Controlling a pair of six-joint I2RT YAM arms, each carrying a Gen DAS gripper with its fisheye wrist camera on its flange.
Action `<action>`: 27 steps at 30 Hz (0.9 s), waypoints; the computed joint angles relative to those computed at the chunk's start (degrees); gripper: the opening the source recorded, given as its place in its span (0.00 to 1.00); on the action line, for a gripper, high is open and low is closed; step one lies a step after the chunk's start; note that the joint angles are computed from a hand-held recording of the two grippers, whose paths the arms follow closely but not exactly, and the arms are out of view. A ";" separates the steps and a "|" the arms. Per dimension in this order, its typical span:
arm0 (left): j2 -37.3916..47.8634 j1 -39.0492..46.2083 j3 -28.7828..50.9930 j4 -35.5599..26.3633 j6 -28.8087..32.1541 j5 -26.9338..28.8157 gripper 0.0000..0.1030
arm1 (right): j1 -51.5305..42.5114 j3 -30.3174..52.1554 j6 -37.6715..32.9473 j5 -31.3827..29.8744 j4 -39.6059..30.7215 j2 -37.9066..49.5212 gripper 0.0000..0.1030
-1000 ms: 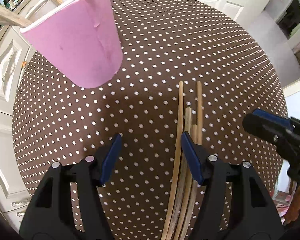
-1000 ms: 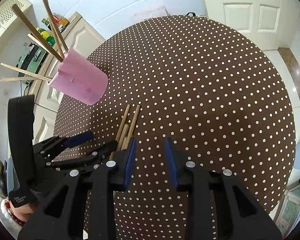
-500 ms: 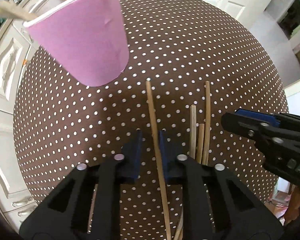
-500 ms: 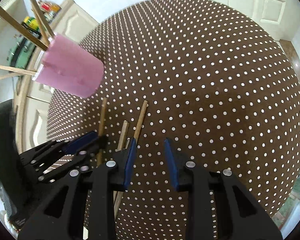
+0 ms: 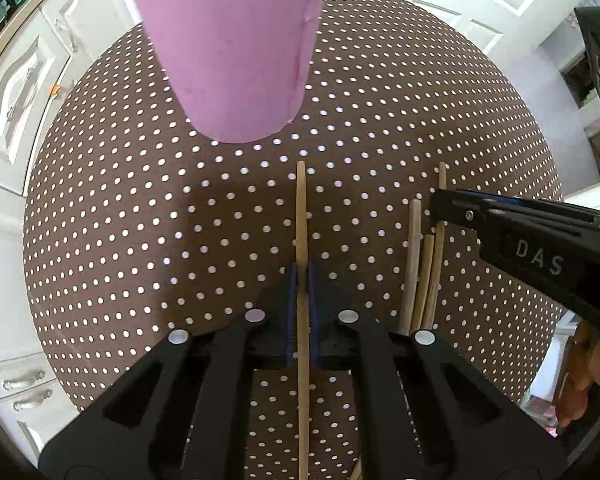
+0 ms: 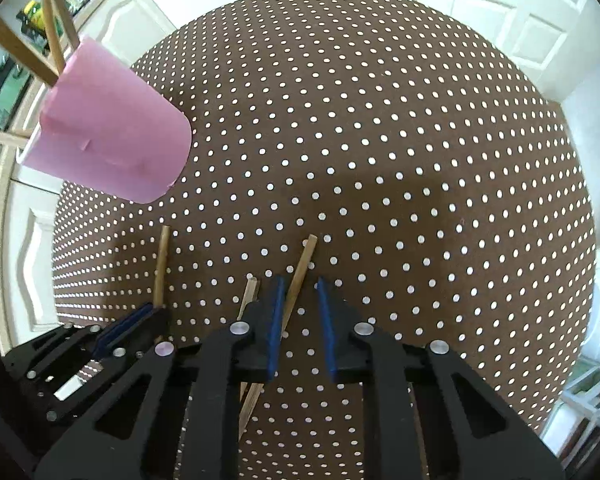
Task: Organize utensils
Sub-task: 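Close each tool on one wooden stick from the pile, then lift both sticks and carry them over the pink cup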
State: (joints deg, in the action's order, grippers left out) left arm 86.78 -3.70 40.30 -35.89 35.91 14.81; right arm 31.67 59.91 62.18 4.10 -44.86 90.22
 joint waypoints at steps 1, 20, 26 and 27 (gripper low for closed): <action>0.19 1.22 0.46 -0.53 0.93 0.23 0.06 | 0.28 1.46 -0.39 0.63 -0.89 1.49 0.11; 3.15 30.27 30.40 -35.59 26.40 13.10 0.06 | 2.43 -1.75 0.27 8.10 1.43 -13.95 0.04; 4.19 37.35 40.92 -47.63 34.34 17.91 0.05 | 9.13 3.08 -0.45 16.11 -6.18 -20.82 0.04; 3.32 37.54 41.08 -48.44 34.57 18.38 0.05 | 9.88 4.00 -0.95 16.99 -6.46 -20.87 0.04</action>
State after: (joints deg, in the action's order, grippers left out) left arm 90.09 33.84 81.39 -84.33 70.48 33.20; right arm 41.55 63.91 61.23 21.09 -51.32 69.34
